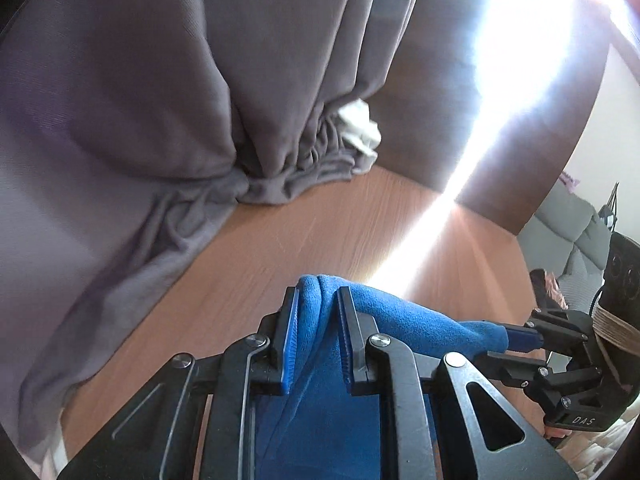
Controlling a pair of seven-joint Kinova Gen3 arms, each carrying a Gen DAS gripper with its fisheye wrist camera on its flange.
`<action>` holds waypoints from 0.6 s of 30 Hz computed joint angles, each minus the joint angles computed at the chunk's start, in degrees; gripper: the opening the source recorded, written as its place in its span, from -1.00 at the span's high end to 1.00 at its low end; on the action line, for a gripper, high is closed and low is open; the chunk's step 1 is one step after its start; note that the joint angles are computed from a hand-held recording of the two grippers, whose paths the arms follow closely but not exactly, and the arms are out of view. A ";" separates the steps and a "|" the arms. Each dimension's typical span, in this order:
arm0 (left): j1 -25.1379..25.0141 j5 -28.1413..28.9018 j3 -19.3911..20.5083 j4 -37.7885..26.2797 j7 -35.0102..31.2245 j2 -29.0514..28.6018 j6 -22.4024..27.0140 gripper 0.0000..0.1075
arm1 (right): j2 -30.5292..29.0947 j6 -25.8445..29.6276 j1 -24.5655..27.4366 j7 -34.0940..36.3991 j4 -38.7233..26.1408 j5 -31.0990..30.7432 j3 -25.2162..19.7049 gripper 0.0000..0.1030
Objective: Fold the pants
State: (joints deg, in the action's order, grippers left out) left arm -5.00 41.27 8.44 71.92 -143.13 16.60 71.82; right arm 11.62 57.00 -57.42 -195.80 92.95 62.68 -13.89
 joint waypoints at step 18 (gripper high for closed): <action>-13.09 15.22 -8.81 10.19 -17.17 -8.65 9.68 0.66 | 10.36 15.53 -15.58 13.08 -20.07 3.79 3.50 0.56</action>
